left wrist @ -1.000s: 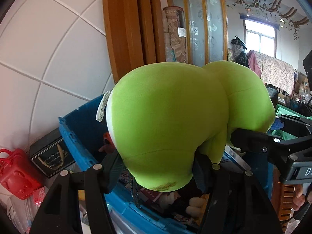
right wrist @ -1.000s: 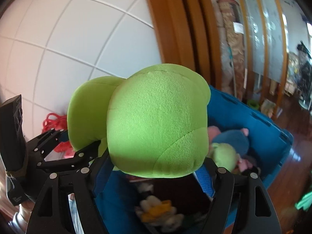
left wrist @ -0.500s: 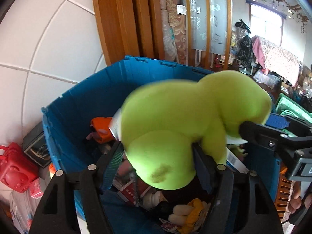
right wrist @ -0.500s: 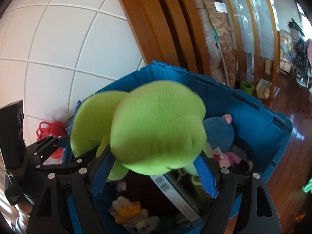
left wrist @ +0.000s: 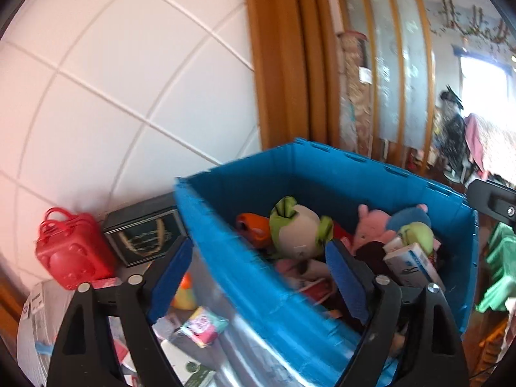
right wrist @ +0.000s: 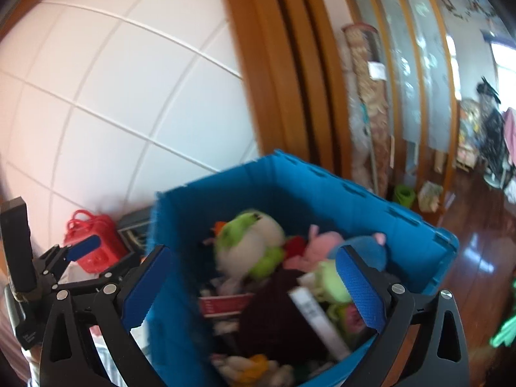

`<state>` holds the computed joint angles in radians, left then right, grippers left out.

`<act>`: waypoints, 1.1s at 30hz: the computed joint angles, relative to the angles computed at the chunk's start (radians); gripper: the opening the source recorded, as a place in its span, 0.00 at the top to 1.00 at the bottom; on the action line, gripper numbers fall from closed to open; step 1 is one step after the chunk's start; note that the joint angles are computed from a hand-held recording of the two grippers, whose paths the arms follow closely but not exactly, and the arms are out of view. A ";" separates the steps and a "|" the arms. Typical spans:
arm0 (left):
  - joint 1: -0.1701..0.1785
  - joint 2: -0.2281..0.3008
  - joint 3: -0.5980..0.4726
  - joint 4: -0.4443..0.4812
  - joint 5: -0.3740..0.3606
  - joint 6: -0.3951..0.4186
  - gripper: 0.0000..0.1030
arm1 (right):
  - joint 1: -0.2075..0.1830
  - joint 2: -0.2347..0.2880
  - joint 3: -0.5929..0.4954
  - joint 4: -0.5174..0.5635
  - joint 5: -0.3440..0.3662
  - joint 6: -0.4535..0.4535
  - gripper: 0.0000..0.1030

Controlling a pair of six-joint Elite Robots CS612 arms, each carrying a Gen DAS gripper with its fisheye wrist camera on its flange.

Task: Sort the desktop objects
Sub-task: 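Bring both tools back over the table items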

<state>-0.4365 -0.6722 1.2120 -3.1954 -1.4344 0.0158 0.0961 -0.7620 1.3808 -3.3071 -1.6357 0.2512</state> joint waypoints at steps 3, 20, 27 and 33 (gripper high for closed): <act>0.030 -0.020 0.057 -0.067 0.028 -0.024 0.01 | 0.024 0.005 -0.010 -0.023 0.040 -0.022 0.00; 0.236 -0.037 0.242 0.110 0.233 -0.303 0.01 | 0.155 0.161 -0.254 0.153 0.195 -0.167 0.00; 0.290 -0.008 0.265 0.175 0.192 -0.355 0.01 | 0.179 0.290 -0.424 0.407 0.225 -0.171 0.00; 0.306 0.050 0.187 0.234 0.132 -0.296 0.01 | 0.187 0.413 -0.609 0.661 0.225 -0.162 0.00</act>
<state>-0.1303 -0.6227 1.3994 -2.9616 -1.3028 -0.2805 0.2832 -0.3494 0.7718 -2.6457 -1.4108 0.0889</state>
